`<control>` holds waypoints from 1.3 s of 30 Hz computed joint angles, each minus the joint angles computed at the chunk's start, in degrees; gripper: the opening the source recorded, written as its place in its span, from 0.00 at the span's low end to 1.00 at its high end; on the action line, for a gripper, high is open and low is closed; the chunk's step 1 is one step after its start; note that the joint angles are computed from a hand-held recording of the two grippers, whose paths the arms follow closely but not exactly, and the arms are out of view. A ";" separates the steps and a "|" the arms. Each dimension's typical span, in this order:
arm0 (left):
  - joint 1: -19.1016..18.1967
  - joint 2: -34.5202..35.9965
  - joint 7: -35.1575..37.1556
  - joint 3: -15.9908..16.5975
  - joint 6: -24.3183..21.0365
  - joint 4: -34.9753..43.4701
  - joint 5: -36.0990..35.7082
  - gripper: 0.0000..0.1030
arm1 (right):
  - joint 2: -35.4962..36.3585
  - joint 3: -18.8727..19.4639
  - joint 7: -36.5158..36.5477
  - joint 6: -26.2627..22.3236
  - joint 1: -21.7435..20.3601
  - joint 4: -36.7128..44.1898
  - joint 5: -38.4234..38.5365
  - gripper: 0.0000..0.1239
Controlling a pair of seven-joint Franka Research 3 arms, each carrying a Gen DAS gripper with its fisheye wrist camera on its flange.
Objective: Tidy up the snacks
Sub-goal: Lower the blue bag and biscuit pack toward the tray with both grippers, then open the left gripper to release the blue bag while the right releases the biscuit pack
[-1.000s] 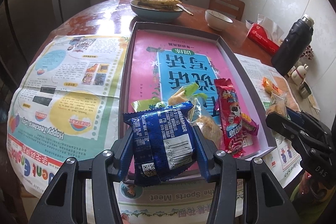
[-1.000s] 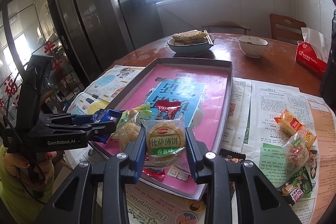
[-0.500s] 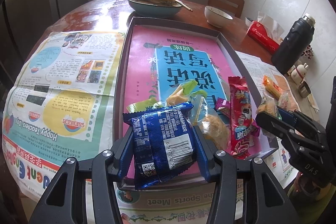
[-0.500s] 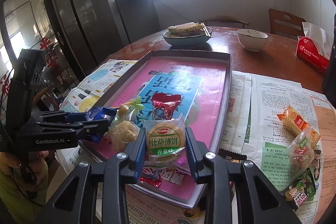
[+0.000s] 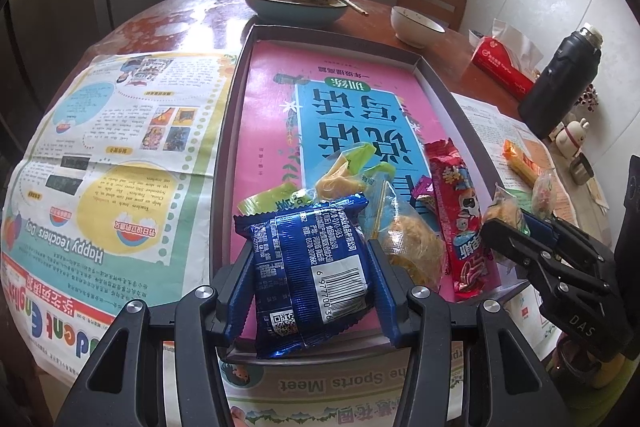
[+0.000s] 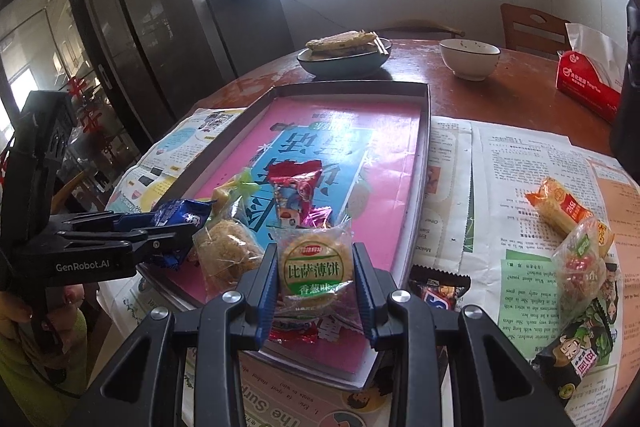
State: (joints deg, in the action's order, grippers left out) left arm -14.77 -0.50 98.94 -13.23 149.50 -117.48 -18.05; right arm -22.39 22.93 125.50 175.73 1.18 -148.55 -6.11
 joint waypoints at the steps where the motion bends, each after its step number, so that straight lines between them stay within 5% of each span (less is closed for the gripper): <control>1: -0.02 -0.05 0.07 -0.03 0.17 -0.08 0.03 0.52 | -0.03 0.32 0.30 -0.03 -0.32 0.00 -0.12 0.28; 39: -0.60 -1.19 1.77 0.11 0.29 -0.69 -1.48 0.52 | -1.06 -0.62 -1.03 -1.16 2.08 -0.23 0.18 0.36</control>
